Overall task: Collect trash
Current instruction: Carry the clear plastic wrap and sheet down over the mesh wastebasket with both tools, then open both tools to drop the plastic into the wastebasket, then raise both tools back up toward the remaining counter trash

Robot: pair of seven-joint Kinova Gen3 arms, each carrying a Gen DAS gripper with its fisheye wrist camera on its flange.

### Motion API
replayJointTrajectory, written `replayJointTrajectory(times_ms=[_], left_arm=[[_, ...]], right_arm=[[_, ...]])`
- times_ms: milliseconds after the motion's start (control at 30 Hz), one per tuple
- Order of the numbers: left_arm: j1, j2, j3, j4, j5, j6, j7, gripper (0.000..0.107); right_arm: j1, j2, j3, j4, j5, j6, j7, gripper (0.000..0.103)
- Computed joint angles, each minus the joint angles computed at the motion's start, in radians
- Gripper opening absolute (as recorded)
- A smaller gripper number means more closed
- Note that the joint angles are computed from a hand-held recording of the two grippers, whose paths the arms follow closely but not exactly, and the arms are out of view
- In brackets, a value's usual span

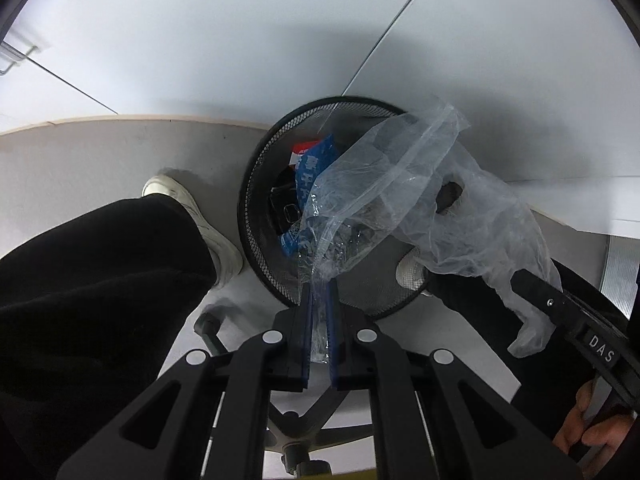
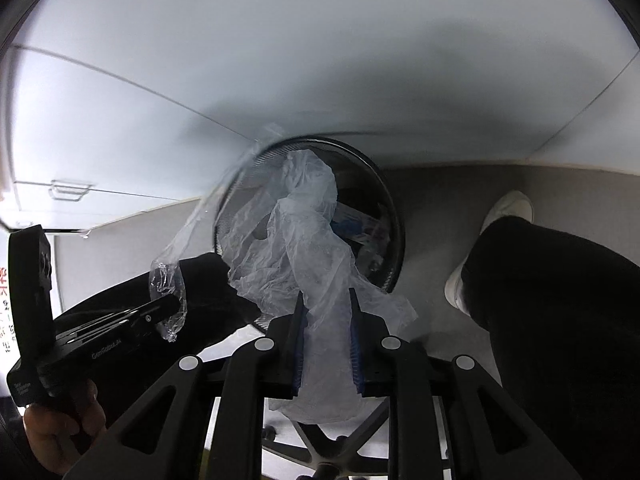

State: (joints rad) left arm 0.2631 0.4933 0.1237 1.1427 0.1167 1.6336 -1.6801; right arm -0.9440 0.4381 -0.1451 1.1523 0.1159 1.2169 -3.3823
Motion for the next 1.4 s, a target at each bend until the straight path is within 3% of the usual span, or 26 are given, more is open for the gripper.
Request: replayJointTrajectory(times_ms=[500,633,733,800,833,867,1000,1100,1167,1400], left_arm=[[0.024,0.058,0.001,0.000,-0.016,0.005,-0.006,0.009],[0.034,0.064,0.000,0.001,-0.023,-0.006,0.002,0.009],[0.034,0.070,0.002,-0.007,-0.018,0.007,0.008,0.012],[0.036,0.072,0.001,-0.014,-0.023,0.014,0.007,0.039],[0.040,0.067,-0.001,-0.010,-0.030,0.008,0.008,0.048],[0.044,0.063,-0.001,-0.009,-0.036,0.004,0.007,0.065],[0.052,0.060,0.001,-0.017,-0.049,0.011,-0.002,0.088],[0.059,0.049,0.001,-0.018,-0.061,0.002,-0.014,0.099],[0.059,0.050,0.004,-0.030,-0.061,0.014,-0.023,0.098],[0.049,0.032,-0.002,-0.025,-0.058,0.012,-0.034,0.098]], right_arm=[[0.043,0.014,-0.003,0.024,-0.057,-0.033,0.055,0.029],[0.054,0.005,-0.003,0.065,-0.060,-0.071,0.062,0.033],[0.054,0.004,-0.001,0.063,-0.054,-0.075,0.060,0.042],[0.054,0.004,-0.006,0.052,-0.037,-0.061,0.052,0.049],[0.046,0.012,0.004,0.031,-0.037,-0.031,0.061,0.058],[0.035,0.019,0.015,0.008,-0.033,0.002,0.069,0.070],[0.026,0.013,0.016,-0.006,-0.007,0.028,0.043,0.090],[0.020,0.006,0.019,-0.015,0.010,0.041,0.022,0.095],[0.019,0.006,0.018,-0.026,0.014,0.053,0.017,0.099],[-0.003,0.005,0.018,-0.047,0.042,0.081,-0.001,0.099]])
